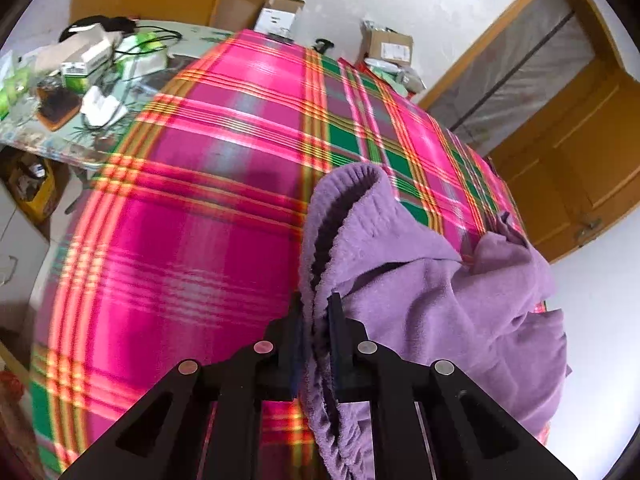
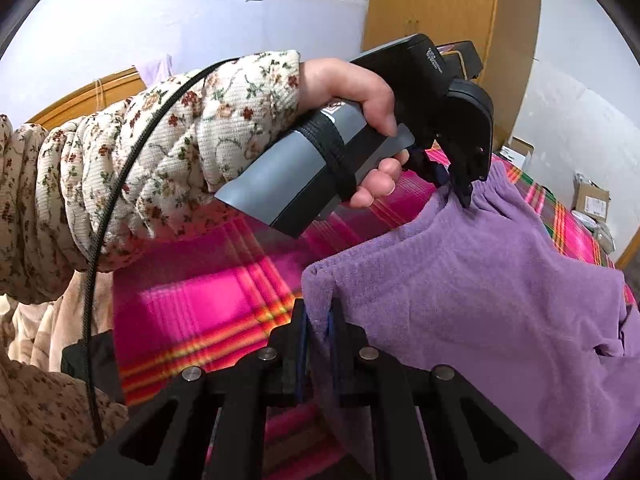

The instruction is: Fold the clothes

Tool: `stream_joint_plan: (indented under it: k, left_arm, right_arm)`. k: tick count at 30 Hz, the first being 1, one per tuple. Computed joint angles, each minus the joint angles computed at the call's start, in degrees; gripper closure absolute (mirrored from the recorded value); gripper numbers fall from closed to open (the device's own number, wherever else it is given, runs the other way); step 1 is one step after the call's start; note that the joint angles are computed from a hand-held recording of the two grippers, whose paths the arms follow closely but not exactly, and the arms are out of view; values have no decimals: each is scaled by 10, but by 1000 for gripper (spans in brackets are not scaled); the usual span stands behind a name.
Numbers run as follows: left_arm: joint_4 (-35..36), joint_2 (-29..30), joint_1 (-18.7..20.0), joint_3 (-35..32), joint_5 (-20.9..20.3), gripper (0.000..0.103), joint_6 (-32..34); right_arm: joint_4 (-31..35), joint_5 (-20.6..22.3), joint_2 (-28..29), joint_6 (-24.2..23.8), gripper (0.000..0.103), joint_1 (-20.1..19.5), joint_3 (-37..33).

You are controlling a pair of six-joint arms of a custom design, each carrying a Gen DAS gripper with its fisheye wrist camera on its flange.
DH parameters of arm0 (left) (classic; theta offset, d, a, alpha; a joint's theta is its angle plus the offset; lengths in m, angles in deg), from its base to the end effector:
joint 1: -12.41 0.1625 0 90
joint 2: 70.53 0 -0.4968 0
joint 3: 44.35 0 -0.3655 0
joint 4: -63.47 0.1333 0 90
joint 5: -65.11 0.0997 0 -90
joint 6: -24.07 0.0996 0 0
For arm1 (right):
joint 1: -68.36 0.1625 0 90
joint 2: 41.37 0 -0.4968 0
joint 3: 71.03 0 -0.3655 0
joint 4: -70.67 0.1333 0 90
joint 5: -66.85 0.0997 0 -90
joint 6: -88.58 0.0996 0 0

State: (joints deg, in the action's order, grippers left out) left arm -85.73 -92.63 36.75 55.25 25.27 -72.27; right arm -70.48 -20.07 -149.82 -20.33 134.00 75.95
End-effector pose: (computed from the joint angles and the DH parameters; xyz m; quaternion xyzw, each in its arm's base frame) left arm -0.4730 -0.4442 -0.0993 -0.1716 0.8802 -0.3908 0.2077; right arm 0.0241 -0.2829 0.3308 0.6706 -0.7332 0.0681 0.0903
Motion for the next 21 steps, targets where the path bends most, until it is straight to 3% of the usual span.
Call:
stream_joint_plan:
  k: [6, 11, 16, 21]
  left_arm:
    - [-18, -24, -20, 63, -4, 92, -56]
    - [-7, -34, -29, 81, -2, 92, -75]
    - [21, -46, -31, 89, -2, 92, -89]
    - [25, -58, -33, 109, -8, 92, -105]
  right_arm:
    - [12, -6, 1, 15, 93, 30, 12]
    - [13, -7, 7, 9, 93, 28, 20]
    - [60, 4, -5, -48, 93, -33, 0]
    - [80, 5, -10, -56, 93, -39, 0]
